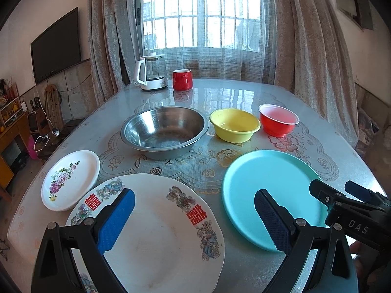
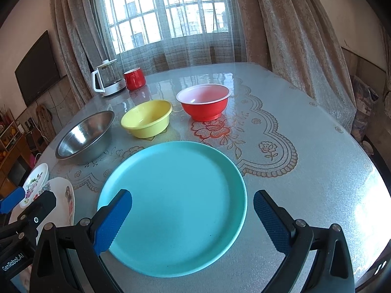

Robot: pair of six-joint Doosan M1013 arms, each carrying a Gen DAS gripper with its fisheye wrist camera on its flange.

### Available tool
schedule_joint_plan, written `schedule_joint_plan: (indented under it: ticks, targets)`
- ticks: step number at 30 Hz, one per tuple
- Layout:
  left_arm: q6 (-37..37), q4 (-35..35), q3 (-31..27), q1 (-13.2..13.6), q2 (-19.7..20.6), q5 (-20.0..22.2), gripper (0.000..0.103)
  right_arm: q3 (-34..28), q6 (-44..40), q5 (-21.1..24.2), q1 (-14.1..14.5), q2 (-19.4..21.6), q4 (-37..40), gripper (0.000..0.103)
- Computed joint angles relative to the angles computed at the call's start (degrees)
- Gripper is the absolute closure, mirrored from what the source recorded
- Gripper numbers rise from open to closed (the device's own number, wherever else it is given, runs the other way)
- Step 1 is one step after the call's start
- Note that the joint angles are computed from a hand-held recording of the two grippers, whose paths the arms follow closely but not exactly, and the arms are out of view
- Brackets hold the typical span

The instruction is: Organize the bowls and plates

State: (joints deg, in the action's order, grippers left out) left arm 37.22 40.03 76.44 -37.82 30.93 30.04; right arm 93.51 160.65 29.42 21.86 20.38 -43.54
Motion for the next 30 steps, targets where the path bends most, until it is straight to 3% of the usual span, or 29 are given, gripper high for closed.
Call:
schedule_joint_plan:
  ticks: [3, 4, 5, 7, 9, 12, 15, 21, 24, 30]
  targets:
    - [13.73, -13.55, -1.75, 1.0, 0.7, -0.97, 0.022, 1.26, -6.68, -4.04, -2.33, -0.97, 9.23, 0.007]
    - [20.53, -20.11, -2.77, 1.46, 1.18, -0.66, 0.035, 1.61, -9.28, -4.73, -3.12, -1.21, 12.72, 0.01]
    - [27.49, -27.19, -3.86, 1.99, 1.71, -0.02, 0.05, 1.91, -12.63, -5.13, -3.95, -1.37, 16.88, 0.018]
    - [36.17, -35.61, -6.47, 2.53, 3.07, 2.92, 0.067, 2.28, -19.59, -5.49, -5.51, -1.36, 25.32, 0.033]
    - [40.6, -39.1, -8.33, 2.64, 4.11, 4.5, 0.07, 2.38, -23.41, -4.65, -6.44, -1.03, 29.26, 0.05]
    - [42.68, -38.99, -10.92, 2.38, 5.54, 6.53, 0.073, 2.67, -25.73, -3.63, -7.5, -0.68, 32.75, 0.066]
    - [42.02, -37.97, -14.22, 2.51, 7.42, 9.87, 0.074, 2.84, -26.74, -3.71, -7.76, -0.54, 32.53, 0.071]
    - [43.37, -38.24, -21.0, 3.15, 11.59, 16.65, 0.095, 2.04, -32.17, -3.61, -7.87, 0.09, 34.19, 0.081]
    - [44.86, -38.89, -23.47, 3.21, 13.16, 19.23, 0.095, 1.37, -32.92, -2.72, -7.7, 0.5, 32.8, 0.091]
    - [45.3, -39.28, -27.61, 3.33, 16.09, 24.0, 0.095, 1.69, -37.16, -3.52, -8.22, 0.36, 35.68, 0.093]
